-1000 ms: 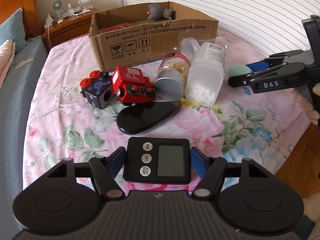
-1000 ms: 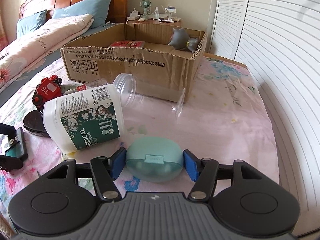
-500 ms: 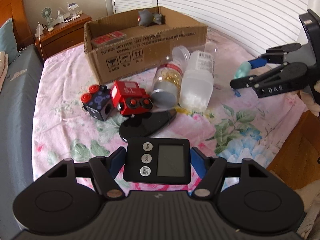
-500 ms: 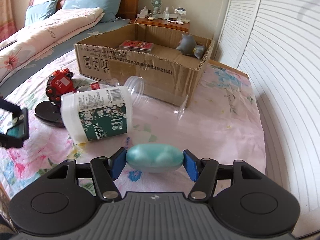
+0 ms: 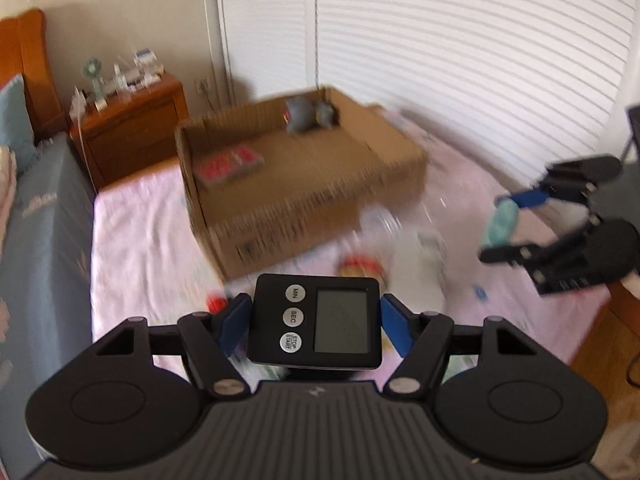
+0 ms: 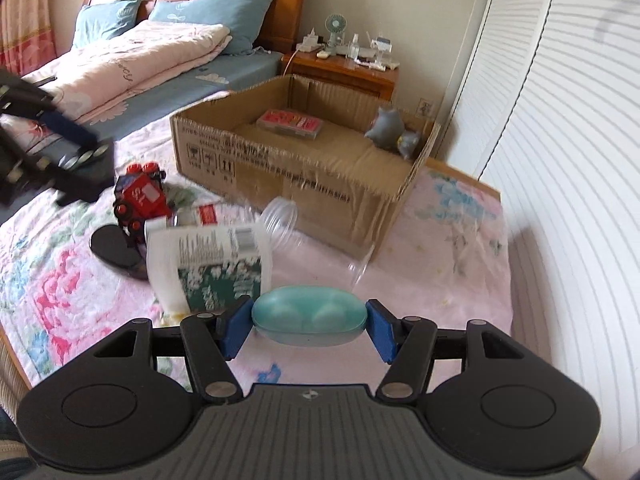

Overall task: Organize rigid objects
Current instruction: 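Drop the timer into the cardboard box with the left gripper while the right carries the green case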

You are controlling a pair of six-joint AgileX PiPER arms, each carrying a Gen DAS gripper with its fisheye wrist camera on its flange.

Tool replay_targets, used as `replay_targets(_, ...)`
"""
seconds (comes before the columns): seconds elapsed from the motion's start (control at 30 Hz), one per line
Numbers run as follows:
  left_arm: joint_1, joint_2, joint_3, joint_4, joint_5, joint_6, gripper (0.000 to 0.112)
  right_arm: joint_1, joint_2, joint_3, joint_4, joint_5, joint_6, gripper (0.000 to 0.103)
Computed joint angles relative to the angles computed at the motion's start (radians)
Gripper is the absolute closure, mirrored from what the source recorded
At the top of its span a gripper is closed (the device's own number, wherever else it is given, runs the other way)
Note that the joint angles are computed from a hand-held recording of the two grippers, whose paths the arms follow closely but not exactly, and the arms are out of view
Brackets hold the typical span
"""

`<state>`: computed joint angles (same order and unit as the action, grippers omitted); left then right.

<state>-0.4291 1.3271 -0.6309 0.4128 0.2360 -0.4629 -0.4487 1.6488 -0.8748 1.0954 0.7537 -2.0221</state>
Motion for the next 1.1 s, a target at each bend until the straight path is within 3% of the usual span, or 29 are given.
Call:
replay_targets(0.07,0.013,0.037,-0.049,0.113,-0.006,-0.104,0.043,0.003,0.003,-0.032,-0.008,0.02,0.029,0.037)
replay_targets(0.23,0.077,0.145,-0.2,0.047,-0.012,-0.004,0.043,0.021,0.002,-0.096,-0.013,0.043,0.07,0.037)
replay_targets(0.37,0.098,0.24,-0.302,0.138,-0.006,-0.075,0.043,0.051,0.01,-0.147,-0.023,0.033,0.117,0.037)
replay_targets(0.57,0.15,0.38,-0.418,0.018,-0.012,0.026,0.043,0.104,0.02,-0.207,-0.051,0.009,0.201,0.037)
replay_targets(0.6,0.157,0.397,-0.428,-0.027,-0.014,0.073,0.042,0.112,0.02,-0.212,-0.054,0.005,0.208,0.037)
replay_targets(0.67,0.165,0.409,-0.426,-0.04,-0.02,0.074,0.023,0.128,0.018,-0.221,-0.058,-0.003,0.218,0.037)
replay_targets(0.8,0.163,0.364,-0.337,0.169,-0.082,-0.137,0.016,0.157,0.02,-0.239,-0.075,-0.016,0.245,0.037)
replay_targets(1.03,0.103,0.215,-0.159,0.659,-0.041,-0.668,0.016,0.213,0.053,-0.294,-0.11,-0.035,0.326,0.037)
replay_targets(1.1,0.086,0.16,-0.105,0.732,-0.035,-0.759,0.016,0.233,0.07,-0.321,-0.123,-0.041,0.365,0.037)
